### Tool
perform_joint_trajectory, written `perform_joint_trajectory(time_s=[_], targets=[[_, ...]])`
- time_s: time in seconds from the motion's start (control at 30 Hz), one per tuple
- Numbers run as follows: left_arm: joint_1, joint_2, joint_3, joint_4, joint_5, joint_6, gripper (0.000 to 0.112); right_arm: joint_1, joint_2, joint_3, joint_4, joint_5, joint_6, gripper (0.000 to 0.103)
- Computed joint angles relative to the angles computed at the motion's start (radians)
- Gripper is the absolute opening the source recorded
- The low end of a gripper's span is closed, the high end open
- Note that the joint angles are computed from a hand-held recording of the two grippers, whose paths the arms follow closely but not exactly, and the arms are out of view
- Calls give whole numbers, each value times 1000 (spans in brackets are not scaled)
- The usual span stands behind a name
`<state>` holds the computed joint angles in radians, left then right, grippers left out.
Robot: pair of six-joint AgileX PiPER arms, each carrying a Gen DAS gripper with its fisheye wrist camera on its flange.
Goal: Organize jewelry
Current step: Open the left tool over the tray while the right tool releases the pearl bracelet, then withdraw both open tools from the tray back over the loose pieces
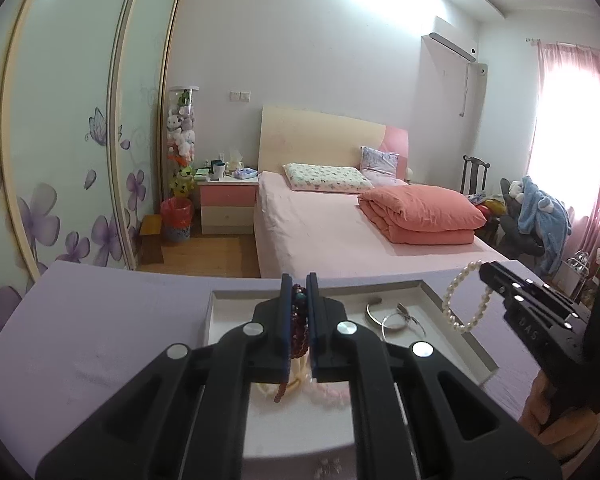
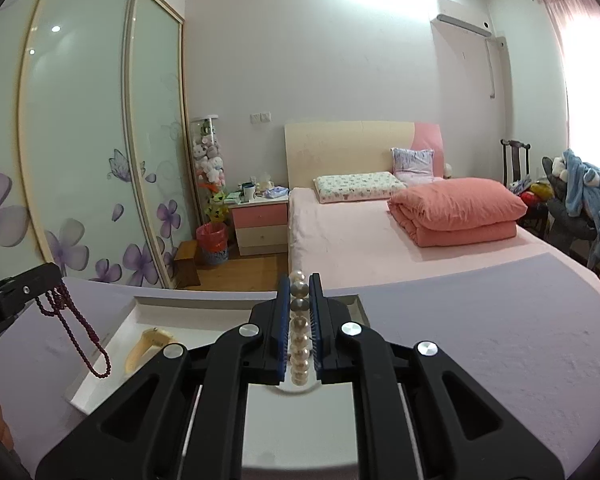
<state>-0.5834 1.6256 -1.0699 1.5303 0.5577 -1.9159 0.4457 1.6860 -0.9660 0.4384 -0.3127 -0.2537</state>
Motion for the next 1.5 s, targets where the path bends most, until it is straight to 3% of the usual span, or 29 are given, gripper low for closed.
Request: perform_joint_trajectory(time_s=[0.6, 0.73, 1.1, 1.2, 1.33, 1.5], targets=[[110, 175, -95, 101, -133, -96, 8, 13, 128, -120, 145, 74, -123, 12], [107, 189, -95, 107, -138, -107, 8, 23, 130, -112, 151, 60, -132, 31], [112, 228, -113, 140, -138, -129, 8, 34, 124, -87, 101, 28, -93, 32], [115, 235, -113, 144, -143, -135, 12, 31, 122, -82, 100, 31, -92, 32], [111, 240, -105, 151, -127, -154, 33, 34, 118, -81, 135, 34, -130, 32], [119, 222, -78, 159, -126, -174, 36, 40, 107, -62, 165, 26, -159, 32]])
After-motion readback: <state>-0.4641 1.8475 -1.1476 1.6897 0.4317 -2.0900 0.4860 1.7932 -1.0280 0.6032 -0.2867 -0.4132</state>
